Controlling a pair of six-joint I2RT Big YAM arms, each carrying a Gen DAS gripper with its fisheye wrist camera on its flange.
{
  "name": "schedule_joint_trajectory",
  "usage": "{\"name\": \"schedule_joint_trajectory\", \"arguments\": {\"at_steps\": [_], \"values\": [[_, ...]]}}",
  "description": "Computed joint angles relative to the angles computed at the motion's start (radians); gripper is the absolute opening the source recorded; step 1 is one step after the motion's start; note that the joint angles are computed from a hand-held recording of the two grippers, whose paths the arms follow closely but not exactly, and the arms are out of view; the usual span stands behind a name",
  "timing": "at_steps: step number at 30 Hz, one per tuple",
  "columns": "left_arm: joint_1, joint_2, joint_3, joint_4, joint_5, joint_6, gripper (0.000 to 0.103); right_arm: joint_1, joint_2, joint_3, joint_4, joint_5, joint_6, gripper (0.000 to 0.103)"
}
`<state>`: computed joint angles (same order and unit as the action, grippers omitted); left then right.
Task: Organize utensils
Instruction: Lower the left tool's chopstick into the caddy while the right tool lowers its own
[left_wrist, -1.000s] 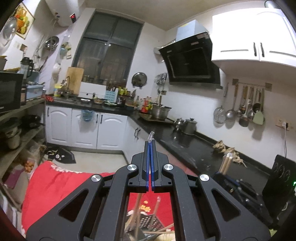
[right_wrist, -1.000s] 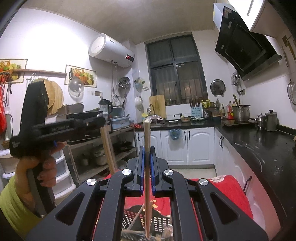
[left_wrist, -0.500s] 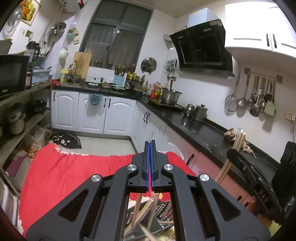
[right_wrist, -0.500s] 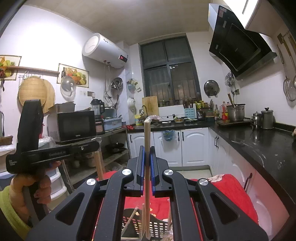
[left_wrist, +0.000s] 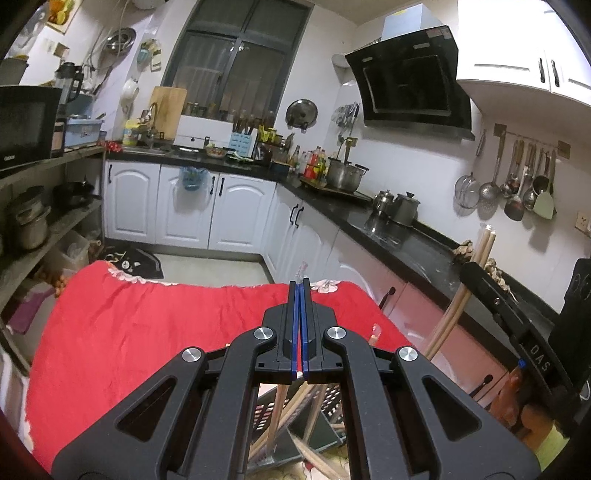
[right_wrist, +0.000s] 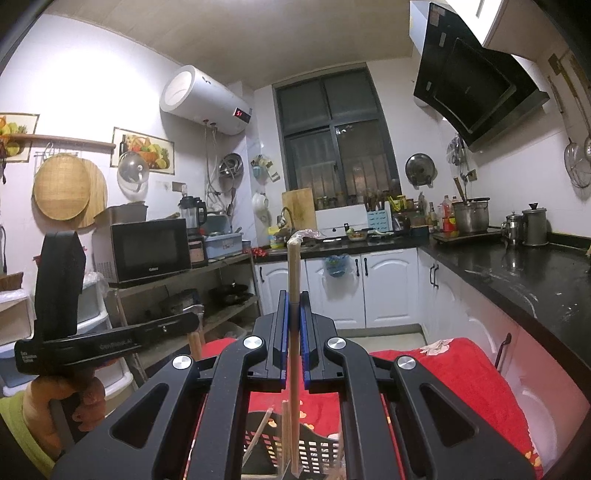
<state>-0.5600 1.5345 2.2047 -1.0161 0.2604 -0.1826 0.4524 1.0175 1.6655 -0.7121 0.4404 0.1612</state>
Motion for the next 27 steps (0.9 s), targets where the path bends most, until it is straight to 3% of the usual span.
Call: {"name": "schedule_joint_trajectory", "arguments": {"at_steps": [10,20,27], "values": [[0.007,-0.021,-0.05,0.022,0.013,0.0,0.0,-0.03,0.018,-0.024,0.011,-0.046,0.042,0.006],[0.008,-0.067,-0.179,0.085,0.05,-0.009,0.0,-0.011,0.026,-0.058,0.012,0.027,0.031,0.006],[0.003,-0.072,-0.205,0.062,0.056,0.01,0.0,0.0,0.022,-0.063,-0.042,0.044,0.065,0.01]]}}
